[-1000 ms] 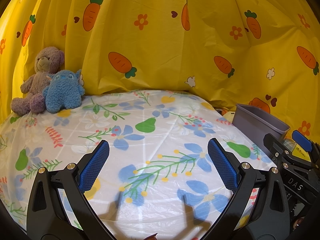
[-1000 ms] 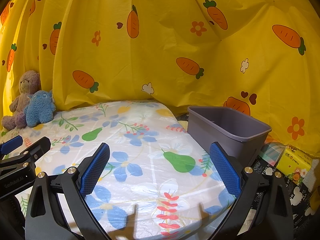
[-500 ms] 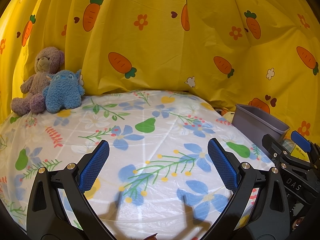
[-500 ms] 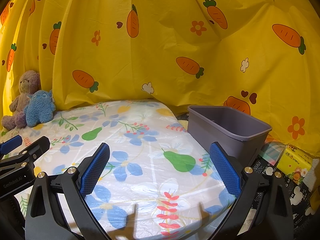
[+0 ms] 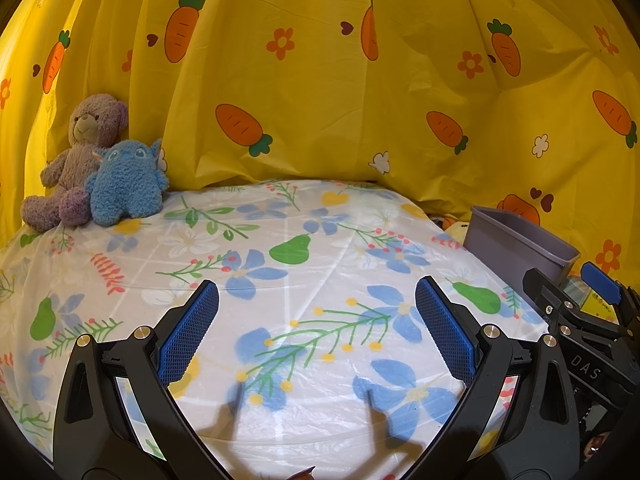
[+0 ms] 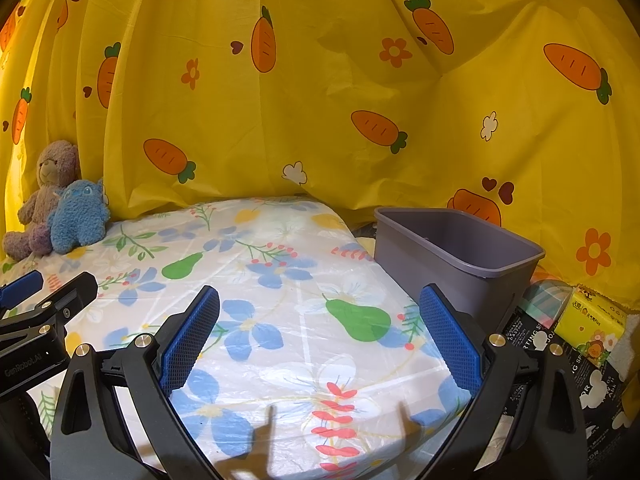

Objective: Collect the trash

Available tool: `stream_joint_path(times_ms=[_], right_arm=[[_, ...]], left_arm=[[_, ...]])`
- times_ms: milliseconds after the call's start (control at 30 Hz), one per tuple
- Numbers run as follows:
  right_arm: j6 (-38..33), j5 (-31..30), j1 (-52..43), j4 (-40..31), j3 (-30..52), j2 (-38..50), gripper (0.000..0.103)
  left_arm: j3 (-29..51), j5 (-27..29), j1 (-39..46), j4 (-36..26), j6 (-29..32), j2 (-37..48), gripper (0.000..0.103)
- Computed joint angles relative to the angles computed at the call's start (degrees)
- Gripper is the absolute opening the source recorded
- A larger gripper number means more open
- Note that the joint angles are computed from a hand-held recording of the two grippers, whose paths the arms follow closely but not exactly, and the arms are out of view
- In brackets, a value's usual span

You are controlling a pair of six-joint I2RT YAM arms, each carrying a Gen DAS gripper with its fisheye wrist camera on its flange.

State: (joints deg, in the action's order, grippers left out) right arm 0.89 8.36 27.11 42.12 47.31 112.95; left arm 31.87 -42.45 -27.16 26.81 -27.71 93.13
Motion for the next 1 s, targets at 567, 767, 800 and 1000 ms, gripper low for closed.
stream_joint_path(times_ms=[567, 767, 800, 1000], right_arm=[[0.08, -0.09, -0.09, 0.11, -0.09, 0.09, 0.096], [-0.07, -0.28, -0.18, 0.14, -0.11, 0.10, 0.096], [0.01, -0.28, -0.21, 0.16, -0.12, 0.08, 0.096], [0.11, -0.29, -0.18, 0.12, -0.10, 0.11, 0.096]], left_arm=[[-0.18, 0.04, 0.05, 0.34, -0.01, 0.11, 0.097], [-0.36, 0.31, 0.25, 0.53, 0.19, -0.03, 0.097], [-0.24, 0.19, 0.15, 0.43, 0.04, 0.18, 0.097], [-0.21, 0.01, 0.00, 0.36, -0.08, 0.22, 0.097]])
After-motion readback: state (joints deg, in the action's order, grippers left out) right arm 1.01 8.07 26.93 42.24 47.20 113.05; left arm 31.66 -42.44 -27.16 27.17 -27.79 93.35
